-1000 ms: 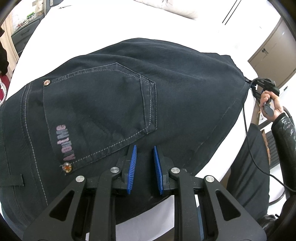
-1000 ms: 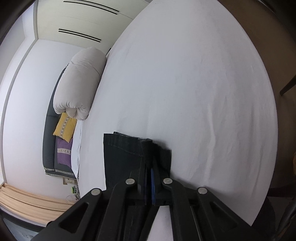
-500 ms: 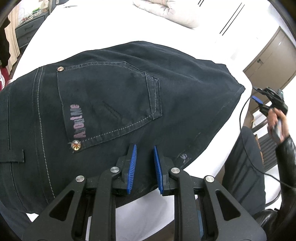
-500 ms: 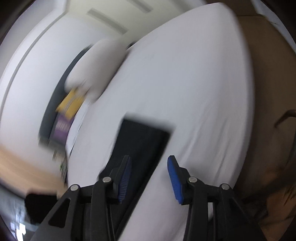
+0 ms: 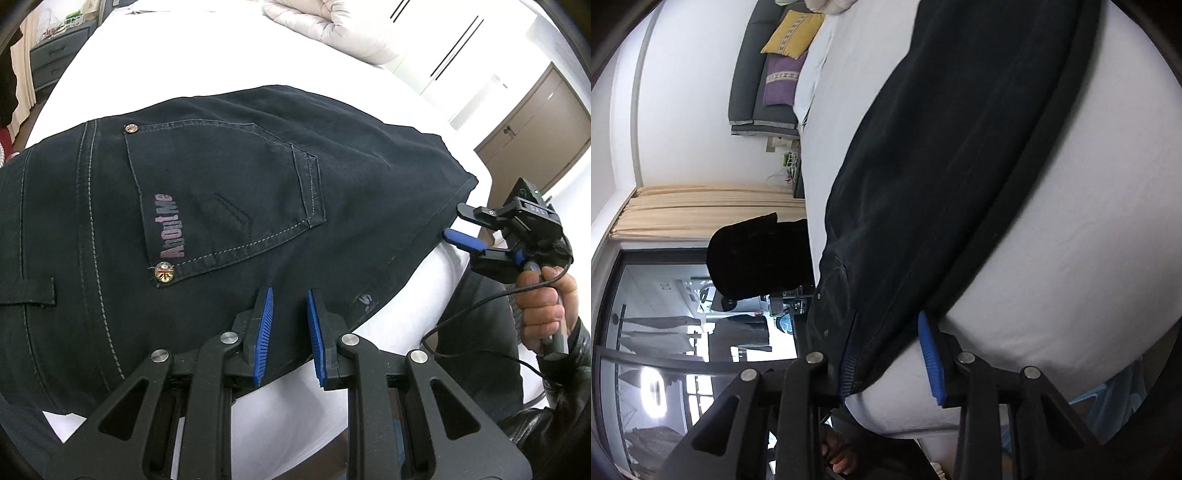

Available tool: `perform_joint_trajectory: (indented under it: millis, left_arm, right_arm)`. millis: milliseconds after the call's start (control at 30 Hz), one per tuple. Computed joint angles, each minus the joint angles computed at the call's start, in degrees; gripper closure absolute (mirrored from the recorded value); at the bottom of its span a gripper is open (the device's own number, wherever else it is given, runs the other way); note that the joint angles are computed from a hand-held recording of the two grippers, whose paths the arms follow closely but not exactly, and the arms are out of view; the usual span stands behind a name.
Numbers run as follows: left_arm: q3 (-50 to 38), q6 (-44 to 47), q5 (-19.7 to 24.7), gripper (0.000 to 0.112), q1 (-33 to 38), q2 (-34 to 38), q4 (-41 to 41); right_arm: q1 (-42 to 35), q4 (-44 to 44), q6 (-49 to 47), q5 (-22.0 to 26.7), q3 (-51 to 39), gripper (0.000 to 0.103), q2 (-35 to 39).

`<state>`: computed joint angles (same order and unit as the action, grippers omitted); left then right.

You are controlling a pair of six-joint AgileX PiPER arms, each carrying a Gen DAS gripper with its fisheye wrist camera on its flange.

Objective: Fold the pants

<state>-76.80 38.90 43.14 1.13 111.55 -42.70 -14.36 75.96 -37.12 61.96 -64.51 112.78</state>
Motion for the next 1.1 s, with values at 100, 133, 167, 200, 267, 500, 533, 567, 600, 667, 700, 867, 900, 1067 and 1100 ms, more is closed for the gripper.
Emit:
perform_joint_trajectory:
  millis: [100, 133, 167, 200, 267, 500, 533, 567, 600, 667, 700, 867, 900, 1067, 1100]
  left_arm:
    - [0.18, 0.25, -0.28, 0.094, -0.21, 0.12, -0.53]
    - [0.16, 0.36, -0.25, 0.094, -0.16, 0.16, -0.63]
    - [0.13, 0.40, -0.25, 0.094, -0.16, 0.21, -0.65]
    - [0.13, 0.40, -0.25, 0.094, -0.16, 0.21, -0.65]
    - [0.16, 0.35, -0.29, 0.094, -0.19, 0.20, -0.66]
    - [0.18, -0.35, -0.07, 0.094, -0.33, -0.25, 0.21]
    - [-0.04, -0.74, 0.02, 0.094, -0.46, -0.25, 0.62]
    - [-0.18, -1.06, 0.14, 0.094, -0.55, -0.31, 1.04]
    - [-0.43, -1.54, 0.30, 0.094, -0.71, -0.35, 1.63]
    - [-0.74, -2.32, 0.70, 0.094, -0.88, -0.55, 2.56]
    - [-0.56, -2.48, 0.77, 0.094, -0.80, -0.77, 2.82]
    - [0.06, -2.54, 0.64, 0.094, -0.41, -1.24, 2.60]
    - [0.14, -2.68, 0.46, 0.094, -0.50, -1.30, 2.76]
    - [0.64, -2.29, 0.48, 0.094, -0.09, -1.65, 2.89]
    - [0.80, -2.08, 0.53, 0.094, 0.08, -1.74, 2.84]
  right_arm:
    - [0.03, 0.46, 1.47, -0.98, -0.53, 0.066, 0.45]
    - [-0.08, 0.90, 1.49, -0.97, -0.45, 0.066, 0.50]
    - [-0.14, 1.28, 1.62, -0.79, -0.78, 0.066, 0.88]
    - [0.13, 1.44, 1.94, -0.93, -1.24, 0.066, 1.37]
    - [0.62, 2.11, 1.81, -1.49, -1.38, 0.066, 2.11]
    - [1.23, 3.03, 1.44, -2.52, -1.65, 0.097, 4.24]
    - [1.03, 2.87, 0.82, -2.74, -1.10, 0.099, 3.84]
    - [1.20, 2.43, 0.59, -3.45, -0.63, 0.099, 3.19]
    - [1.24, 2.38, -0.03, -4.04, 0.16, 0.100, 2.44]
    - [1.27, 2.83, -1.08, -4.84, 1.93, 0.100, 1.22]
    - [1.16, 3.77, -1.74, -4.73, 2.74, 0.100, 1.20]
    - [0.98, 2.99, -2.28, -3.98, 1.53, 0.099, 1.99]
    - [0.74, 3.23, -1.90, -3.01, 0.59, 0.095, 2.68]
    - [-2.93, 6.69, -3.65, -4.09, -0.82, 0.079, 3.47]
    - [-4.05, 7.69, -4.10, -5.09, -0.98, 0.080, 3.57]
